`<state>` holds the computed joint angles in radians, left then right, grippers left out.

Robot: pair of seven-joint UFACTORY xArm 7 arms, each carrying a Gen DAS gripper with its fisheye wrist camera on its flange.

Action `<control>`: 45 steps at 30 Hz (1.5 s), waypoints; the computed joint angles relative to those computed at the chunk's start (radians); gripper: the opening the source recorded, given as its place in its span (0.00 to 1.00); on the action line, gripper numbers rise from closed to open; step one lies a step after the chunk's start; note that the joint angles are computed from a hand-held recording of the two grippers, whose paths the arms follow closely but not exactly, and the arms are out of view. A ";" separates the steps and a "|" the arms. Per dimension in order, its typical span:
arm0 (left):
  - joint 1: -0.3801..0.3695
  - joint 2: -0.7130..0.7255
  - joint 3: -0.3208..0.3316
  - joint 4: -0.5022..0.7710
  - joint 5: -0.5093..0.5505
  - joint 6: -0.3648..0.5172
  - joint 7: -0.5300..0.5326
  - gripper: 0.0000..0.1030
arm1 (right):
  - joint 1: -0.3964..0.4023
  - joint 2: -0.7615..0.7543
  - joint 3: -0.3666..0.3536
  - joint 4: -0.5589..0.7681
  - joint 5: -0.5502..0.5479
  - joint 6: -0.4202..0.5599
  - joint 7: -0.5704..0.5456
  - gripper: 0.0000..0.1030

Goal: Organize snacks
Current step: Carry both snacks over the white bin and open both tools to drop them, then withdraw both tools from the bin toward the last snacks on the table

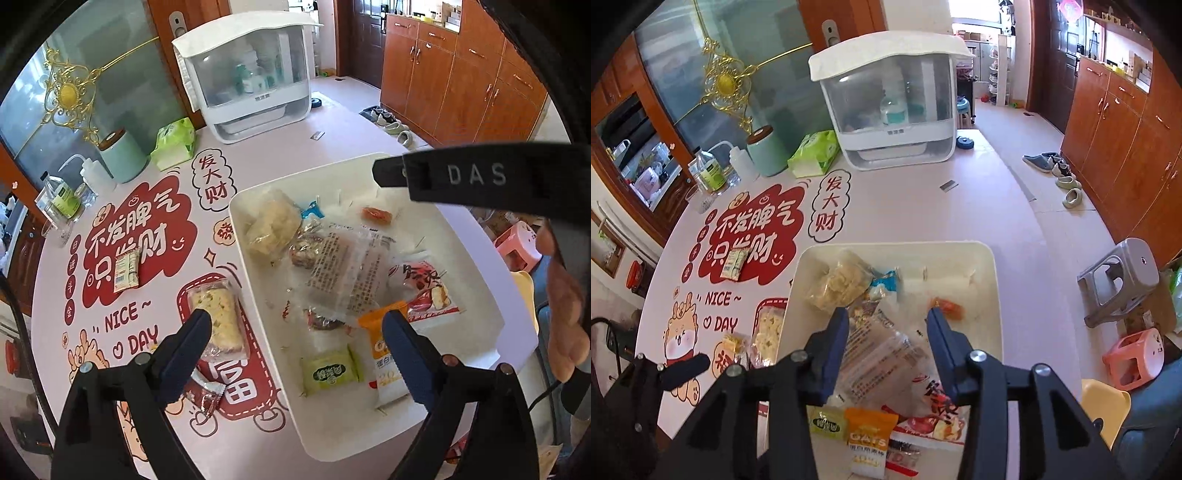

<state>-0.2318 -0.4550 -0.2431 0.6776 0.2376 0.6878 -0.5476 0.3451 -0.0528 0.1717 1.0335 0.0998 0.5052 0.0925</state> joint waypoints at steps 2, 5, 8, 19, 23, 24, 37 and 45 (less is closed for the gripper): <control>-0.002 -0.016 0.001 -0.012 0.000 0.004 0.003 0.90 | 0.003 -0.006 0.003 -0.009 0.000 0.006 0.003 0.43; 0.000 -0.040 0.000 -0.026 0.003 0.013 0.004 0.90 | 0.009 -0.020 0.007 -0.030 -0.001 0.011 0.012 0.43; 0.003 -0.076 0.004 -0.049 0.000 0.024 0.008 0.90 | 0.015 -0.038 0.010 -0.057 0.006 0.010 0.015 0.43; 0.050 -0.276 0.053 -0.165 -0.028 0.088 0.074 0.90 | 0.057 -0.106 0.037 -0.155 0.012 0.033 0.077 0.43; 0.108 -0.382 0.100 -0.199 -0.016 0.130 0.139 0.90 | 0.073 -0.122 0.058 -0.155 -0.023 0.042 0.129 0.43; 0.129 -0.409 0.117 -0.204 -0.011 0.142 0.161 0.90 | 0.077 -0.120 0.062 -0.146 -0.032 0.045 0.139 0.43; 0.497 -0.290 0.341 0.027 0.146 0.043 0.574 0.90 | 0.157 0.070 0.114 0.224 -0.182 0.129 0.286 0.43; 0.555 0.008 0.407 0.197 0.071 -0.099 0.743 0.90 | 0.300 0.362 0.068 0.643 -0.309 0.266 0.423 0.45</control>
